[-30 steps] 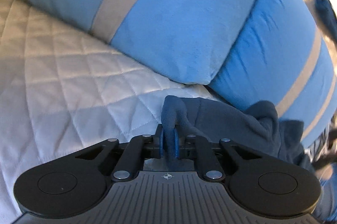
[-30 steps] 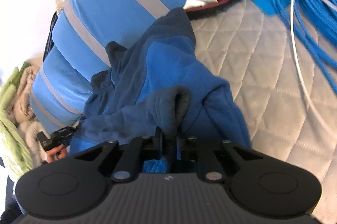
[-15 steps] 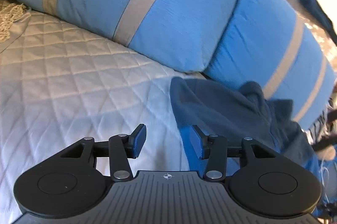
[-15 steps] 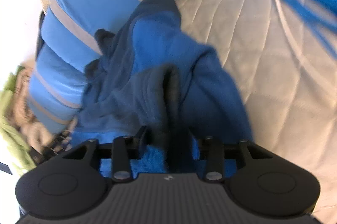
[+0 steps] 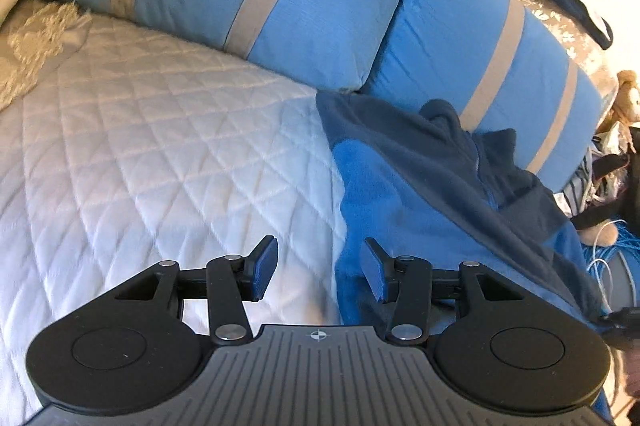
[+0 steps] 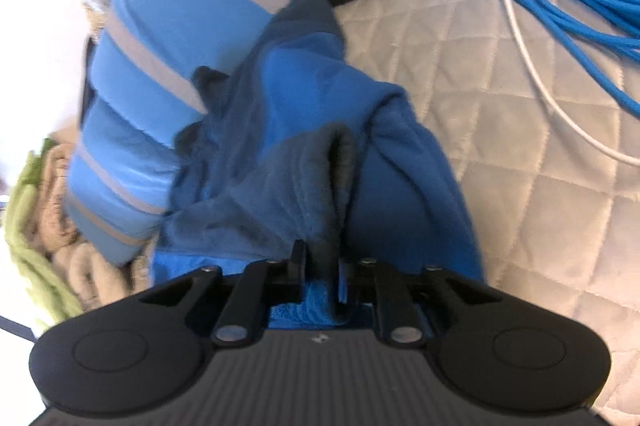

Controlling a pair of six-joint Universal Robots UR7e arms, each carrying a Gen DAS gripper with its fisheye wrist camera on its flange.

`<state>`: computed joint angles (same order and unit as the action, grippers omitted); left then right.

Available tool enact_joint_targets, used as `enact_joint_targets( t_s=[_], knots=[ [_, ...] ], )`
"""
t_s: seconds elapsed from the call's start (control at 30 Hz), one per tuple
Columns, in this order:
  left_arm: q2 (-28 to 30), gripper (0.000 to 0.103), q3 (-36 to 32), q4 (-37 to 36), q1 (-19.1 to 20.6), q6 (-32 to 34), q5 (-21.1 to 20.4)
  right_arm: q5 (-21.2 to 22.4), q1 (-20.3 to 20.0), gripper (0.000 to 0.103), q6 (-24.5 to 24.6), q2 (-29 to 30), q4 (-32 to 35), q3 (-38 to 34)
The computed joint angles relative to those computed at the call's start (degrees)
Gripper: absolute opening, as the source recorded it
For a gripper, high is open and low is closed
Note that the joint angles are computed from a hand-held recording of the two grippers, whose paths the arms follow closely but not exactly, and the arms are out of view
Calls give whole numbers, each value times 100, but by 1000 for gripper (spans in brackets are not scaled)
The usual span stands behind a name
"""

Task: Fold clothes
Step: 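Open the right gripper and withdraw both grippers above the hoodie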

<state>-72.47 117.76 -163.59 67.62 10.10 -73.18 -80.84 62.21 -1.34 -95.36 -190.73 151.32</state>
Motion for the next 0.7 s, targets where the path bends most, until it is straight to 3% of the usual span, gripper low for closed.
enact_joint_targets(
  t_s=[0.03, 0.1, 0.2, 0.27, 0.33, 0.4, 0.43, 0.5, 0.6, 0.7],
  knots=[
    [-62, 44, 54, 50, -19, -31, -9, -348, 166, 47, 16, 85, 16, -58],
    [-197, 44, 192, 76, -77, -12, -32, -885, 476, 54, -16, 178, -142, -75],
    [-397, 44, 409, 77, -202, 19, -45, -1841, 1081, 77, -217, 344, -900, 45],
    [-486, 44, 540, 40, -305, 56, -53, -2341, 1454, 77, -499, 562, -1619, 119],
    [-533, 44, 696, -74, -449, 185, 18, -2699, 1809, 67, -1001, 906, -2552, 175],
    [-540, 44, 827, -166, -581, 323, 72, -2879, 2105, 49, -1621, 1277, -3344, 147],
    [-534, 44, 878, -201, -639, 357, 91, -2960, 2240, 37, -1888, 1441, -3468, 54],
    [-490, 44, 997, -334, -765, 456, 210, -3144, 2466, 23, -2301, 1767, -3518, -180],
    [-439, 44, 1192, -488, -974, 653, 549, -3458, 2553, 14, -2733, 2317, -3661, -497],
    [-508, 44, 1283, -352, -1023, 711, 548, -3867, 2565, 18, -3124, 2878, -3762, -858]
  ],
)
